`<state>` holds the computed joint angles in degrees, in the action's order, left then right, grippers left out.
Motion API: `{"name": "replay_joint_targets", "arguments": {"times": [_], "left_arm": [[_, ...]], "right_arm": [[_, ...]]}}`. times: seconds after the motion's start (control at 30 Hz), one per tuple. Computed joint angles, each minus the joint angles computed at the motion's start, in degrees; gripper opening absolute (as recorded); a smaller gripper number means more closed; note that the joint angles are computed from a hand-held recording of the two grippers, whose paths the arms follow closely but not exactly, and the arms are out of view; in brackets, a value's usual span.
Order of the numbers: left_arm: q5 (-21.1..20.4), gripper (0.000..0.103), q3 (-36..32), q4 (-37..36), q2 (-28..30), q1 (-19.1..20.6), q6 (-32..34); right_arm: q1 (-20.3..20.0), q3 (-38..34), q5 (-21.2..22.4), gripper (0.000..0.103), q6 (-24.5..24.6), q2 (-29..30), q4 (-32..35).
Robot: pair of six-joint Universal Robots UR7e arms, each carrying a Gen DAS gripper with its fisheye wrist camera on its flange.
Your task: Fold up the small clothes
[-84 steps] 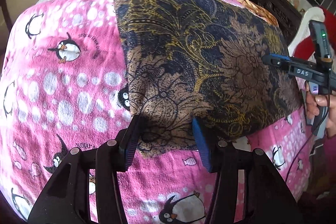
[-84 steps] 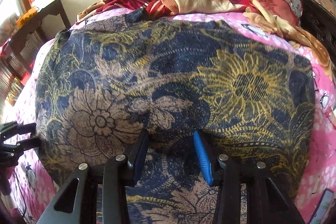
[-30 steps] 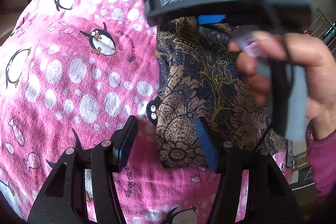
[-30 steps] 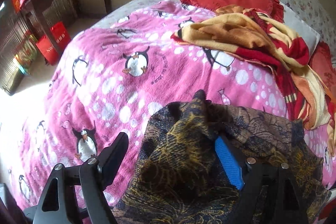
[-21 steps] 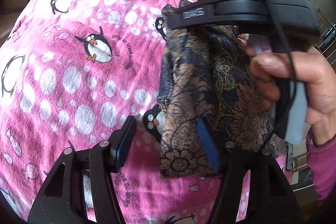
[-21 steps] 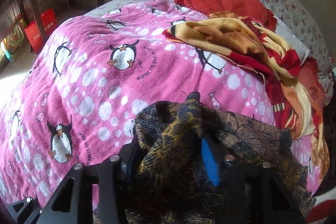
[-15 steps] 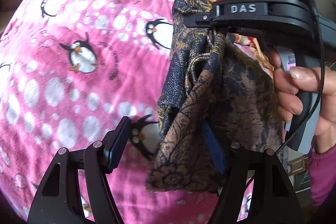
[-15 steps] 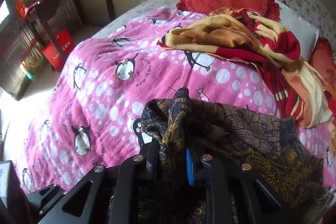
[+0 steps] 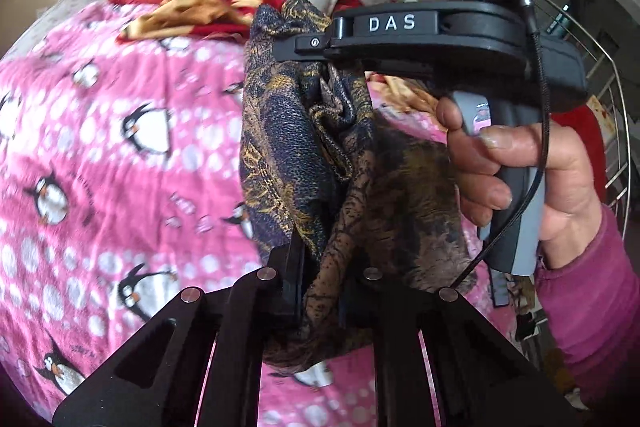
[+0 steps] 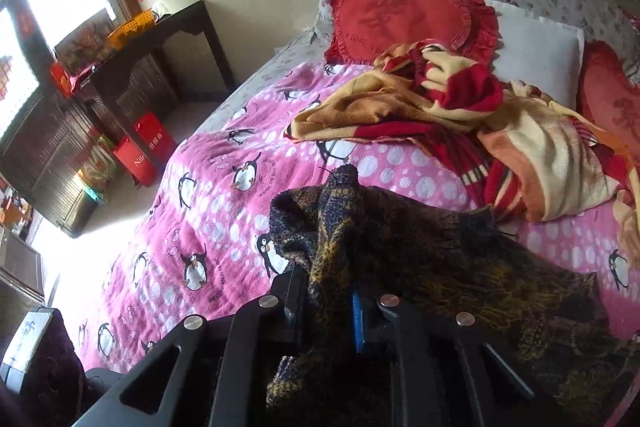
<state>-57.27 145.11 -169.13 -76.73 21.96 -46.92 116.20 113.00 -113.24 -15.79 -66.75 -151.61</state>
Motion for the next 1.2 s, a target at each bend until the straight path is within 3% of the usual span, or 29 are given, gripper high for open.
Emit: {"name": "replay_joint_targets", "arguments": {"times": [0.17, 0.37, 0.6, 0.8, 0.9, 0.97, 1.0, 1.03, 1.13, 1.2], "left_arm": [[-2.7, 0.010, -6.9, -0.6, 6.2, 0.2, 5.9], [-7.3, 0.010, -16.8, -2.1, 18.4, -0.1, 13.0], [-11.4, 0.010, -27.9, -0.4, 31.3, -0.2, 17.3], [-13.3, 0.010, -34.8, 2.4, 38.1, 1.0, 19.3], [-14.5, 0.011, -37.3, 5.9, 39.7, 1.6, 18.1], [-16.7, 0.024, -37.5, 8.3, 38.8, 1.6, 17.9], [-17.4, 0.035, -36.9, 8.7, 37.7, 1.6, 18.4], [-17.1, 0.042, -35.4, 7.2, 36.3, 1.3, 19.4], [-11.2, 0.055, -28.2, 4.9, 30.8, -1.5, 18.9], [-7.5, 0.056, -25.9, 5.7, 28.9, -2.1, 17.8]], "right_arm": [[-1.9, 0.9, 0.0, 0.015, -0.4, -7.1, 2.3], [-6.2, 3.0, -1.1, 0.015, -2.3, -17.1, 5.2], [-14.1, 5.0, -0.8, 0.015, -4.9, -26.8, 7.7], [-20.8, 6.2, 0.7, 0.015, -5.8, -30.4, 7.9], [-23.7, 6.4, 0.1, 0.016, -5.1, -29.0, 7.5], [-25.4, 7.0, -1.1, 0.027, -4.2, -28.5, 5.6], [-25.9, 7.5, -2.7, 0.041, -3.6, -28.7, 3.7], [-26.2, 8.1, -3.1, 0.043, -3.5, -29.5, 2.4], [-26.4, 8.9, -2.2, 0.043, -3.1, -32.8, 1.6], [-25.8, 10.2, 0.6, 0.043, -4.2, -36.3, 3.2]]}}
